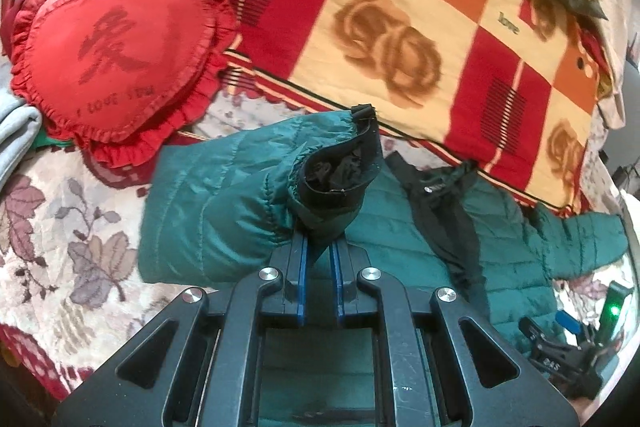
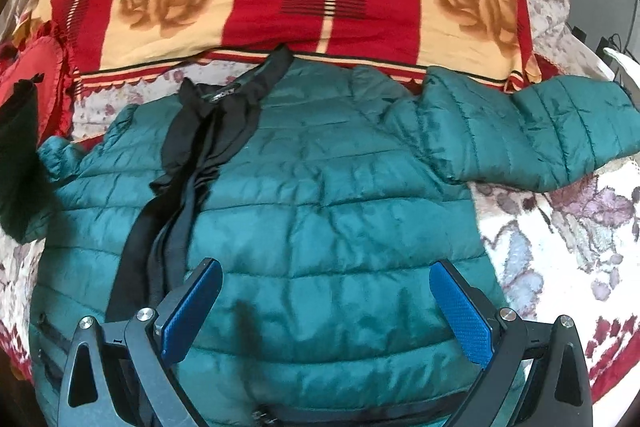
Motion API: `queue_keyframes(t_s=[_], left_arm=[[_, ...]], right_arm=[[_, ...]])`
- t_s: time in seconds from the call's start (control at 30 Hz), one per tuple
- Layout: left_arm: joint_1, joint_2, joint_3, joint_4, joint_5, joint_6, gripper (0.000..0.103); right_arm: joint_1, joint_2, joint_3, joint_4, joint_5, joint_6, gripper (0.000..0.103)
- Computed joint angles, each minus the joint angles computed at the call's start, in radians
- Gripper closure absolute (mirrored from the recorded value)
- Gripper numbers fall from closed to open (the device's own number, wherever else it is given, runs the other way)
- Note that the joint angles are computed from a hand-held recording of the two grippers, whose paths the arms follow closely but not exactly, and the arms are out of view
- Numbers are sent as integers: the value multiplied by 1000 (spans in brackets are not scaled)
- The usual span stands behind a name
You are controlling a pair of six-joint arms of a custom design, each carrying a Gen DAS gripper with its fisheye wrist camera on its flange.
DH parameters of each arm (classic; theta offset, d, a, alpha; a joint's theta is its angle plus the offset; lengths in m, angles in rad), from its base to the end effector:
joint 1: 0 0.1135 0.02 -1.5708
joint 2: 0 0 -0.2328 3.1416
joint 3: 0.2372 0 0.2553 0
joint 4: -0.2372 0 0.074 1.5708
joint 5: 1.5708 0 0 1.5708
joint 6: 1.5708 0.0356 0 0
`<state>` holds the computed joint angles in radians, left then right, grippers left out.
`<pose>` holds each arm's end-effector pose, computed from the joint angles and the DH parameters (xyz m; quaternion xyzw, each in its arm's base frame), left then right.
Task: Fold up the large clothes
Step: 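Fold the held sleeve across the jacket body and release it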
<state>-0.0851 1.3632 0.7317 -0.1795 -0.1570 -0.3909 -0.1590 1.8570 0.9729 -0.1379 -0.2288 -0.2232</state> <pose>0.2824 -0.0185 0.1641 -0.1697 0.9106 -0.0164 0.3764 0.3430 -0.0468 0.0902 -0.0616 0.9548 0.0567 0.2852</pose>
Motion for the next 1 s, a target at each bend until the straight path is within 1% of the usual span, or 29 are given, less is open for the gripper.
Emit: queue_keyframes(t_s=[0.23, 0.4, 0.5, 0.63, 0.8, 1.0], left_arm=[[-122, 64, 71, -17, -36, -46, 94], [-222, 146, 144, -21, -55, -78, 94], [-275, 204, 195, -22, -59, -95, 94], [-326, 302, 281, -23, -41, -131, 94], [-376, 406, 382, -24, -30, -151, 94], [-401, 529, 493, -13, 36, -171, 94]], right_arm=[[-35, 62, 78, -20, 9, -12, 0], [-61, 90, 116, -43, -9, -20, 0], [-77, 92, 114, -43, -19, -30, 0], [-107, 97, 111, -53, -42, -46, 0], [-130, 99, 97, -58, -68, -60, 0], [-135, 92, 81, -51, -72, -75, 0]])
